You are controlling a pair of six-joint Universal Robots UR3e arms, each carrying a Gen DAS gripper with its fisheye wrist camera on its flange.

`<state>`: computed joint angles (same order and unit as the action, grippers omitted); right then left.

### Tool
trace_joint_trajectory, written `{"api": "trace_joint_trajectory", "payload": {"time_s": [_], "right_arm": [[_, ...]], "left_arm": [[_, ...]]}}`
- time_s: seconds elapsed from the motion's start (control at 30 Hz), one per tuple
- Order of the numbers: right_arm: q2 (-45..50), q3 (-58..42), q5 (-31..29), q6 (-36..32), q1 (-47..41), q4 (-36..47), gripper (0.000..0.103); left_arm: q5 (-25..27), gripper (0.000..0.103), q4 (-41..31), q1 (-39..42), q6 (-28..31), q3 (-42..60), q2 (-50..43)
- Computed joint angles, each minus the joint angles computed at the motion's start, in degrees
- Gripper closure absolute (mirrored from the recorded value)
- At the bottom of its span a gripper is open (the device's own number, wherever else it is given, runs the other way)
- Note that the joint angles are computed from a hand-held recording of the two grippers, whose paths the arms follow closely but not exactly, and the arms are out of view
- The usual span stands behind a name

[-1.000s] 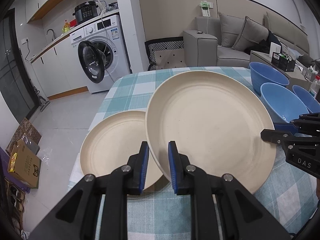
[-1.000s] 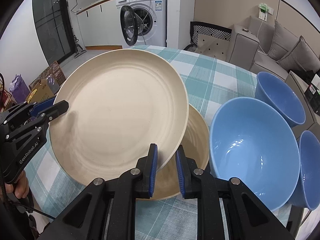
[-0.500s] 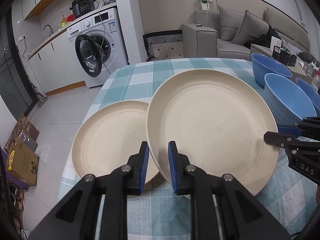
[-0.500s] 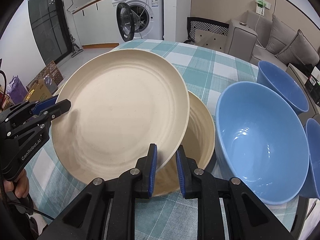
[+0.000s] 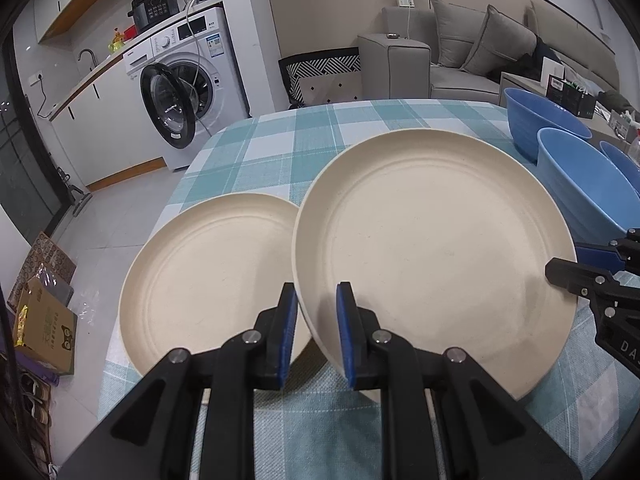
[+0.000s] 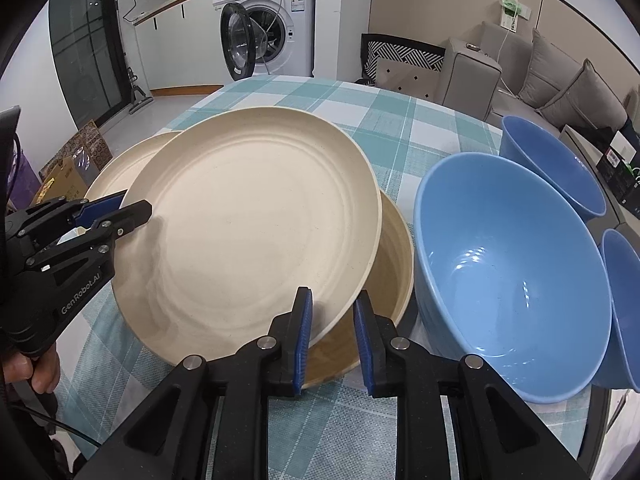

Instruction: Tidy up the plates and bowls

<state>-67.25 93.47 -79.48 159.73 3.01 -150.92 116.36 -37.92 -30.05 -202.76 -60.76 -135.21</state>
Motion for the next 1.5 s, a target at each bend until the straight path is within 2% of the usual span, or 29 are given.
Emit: {"api": "trace_joint_trajectory", "payload": {"time_s": [0.43,0.93,1.43,1.5], "right_arm": [[-0.87,5.08,-8.27,-1.11,2.74,-9.61,0.08],[1.31,4.37,-11.42,-0.96,4.48,-9.14,0.075],[1.19,3.22,-9.39,-0.86,3.53,-6.3,0.07],[1.13,3.1,-8.83,-1.35,3.43,-5.94,0.064]], "left_arm": [[-0.11,0.086,-3.23,-0.49,2.01,6.68,-4.32],[0.29,0.086,-4.34,-0.8,2.3,8.49,-5.4],[-1.75,0.083,-3.48,-0.14,2.85,6.65,-4.73],[-2.03,0.082,-3.92,-0.18,2.88,6.96,-4.84]]}}
